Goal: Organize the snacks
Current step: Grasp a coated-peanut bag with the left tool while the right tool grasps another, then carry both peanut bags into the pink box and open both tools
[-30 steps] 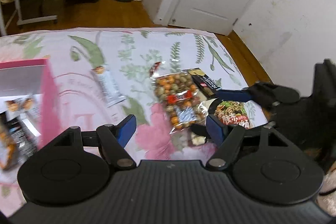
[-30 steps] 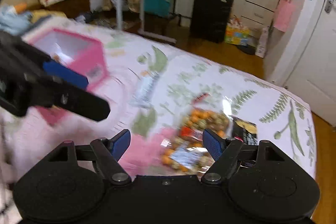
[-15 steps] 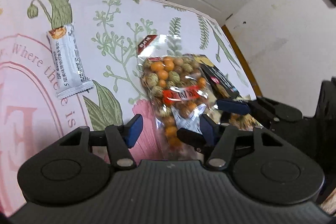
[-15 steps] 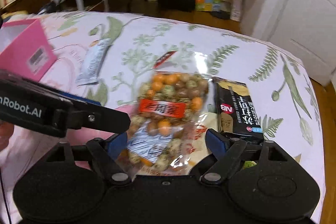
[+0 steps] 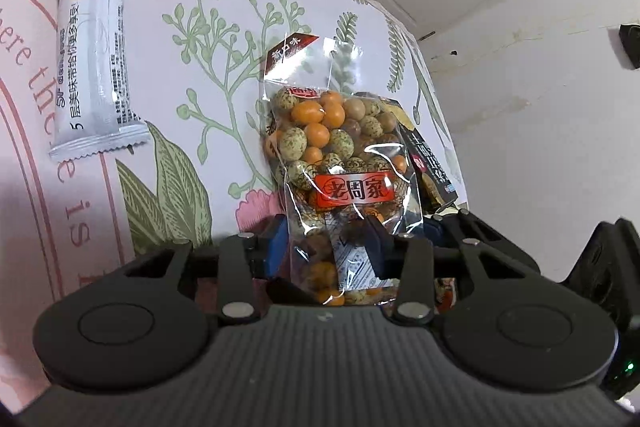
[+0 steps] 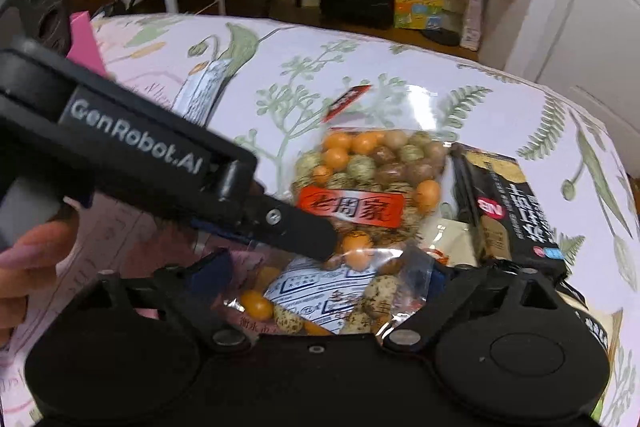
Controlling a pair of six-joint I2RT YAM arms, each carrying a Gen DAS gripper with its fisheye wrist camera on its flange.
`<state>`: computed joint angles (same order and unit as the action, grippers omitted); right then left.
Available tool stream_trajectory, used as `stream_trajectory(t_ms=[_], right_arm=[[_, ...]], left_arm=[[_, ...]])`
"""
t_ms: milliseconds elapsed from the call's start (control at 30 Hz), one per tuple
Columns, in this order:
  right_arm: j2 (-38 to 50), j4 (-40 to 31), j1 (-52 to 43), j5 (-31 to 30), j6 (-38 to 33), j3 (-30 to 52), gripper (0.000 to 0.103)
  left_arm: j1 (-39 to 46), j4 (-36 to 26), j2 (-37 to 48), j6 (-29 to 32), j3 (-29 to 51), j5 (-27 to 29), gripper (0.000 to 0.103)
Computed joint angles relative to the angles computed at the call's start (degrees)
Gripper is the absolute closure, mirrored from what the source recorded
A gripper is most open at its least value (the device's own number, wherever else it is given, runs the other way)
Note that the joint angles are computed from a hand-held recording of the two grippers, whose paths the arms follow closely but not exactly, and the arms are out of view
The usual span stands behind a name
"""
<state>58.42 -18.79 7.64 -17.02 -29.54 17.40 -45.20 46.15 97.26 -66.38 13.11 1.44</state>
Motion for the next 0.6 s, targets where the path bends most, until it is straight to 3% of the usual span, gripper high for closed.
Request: stream_trajectory(t_ms=[100, 267, 400, 600], right_arm=[[-1.07, -1.93, 0.38, 0.95, 1.84, 0.77, 0.02], [-5.99, -6.94, 3.48, 2.78, 4.97, 0.69, 0.021], [-7.89, -11.85, 4.57, 2.98, 5.62, 2.22, 0.021], [-10.81, -21.3, 4.38, 1.51, 6.53, 5.35, 0.021]], left_arm=[[-0.32, -4.07, -2.25, -0.27, 0.78, 0.32, 0.062], [-1.26, -11.33, -5.79, -1.0, 3.22, 0.47, 0.042], [-2.7, -23.61, -10.43, -0.37, 6.87, 0.29, 0.042], [-5.92, -36.42, -15.64, -0.83, 10.47, -1.2, 0.042]])
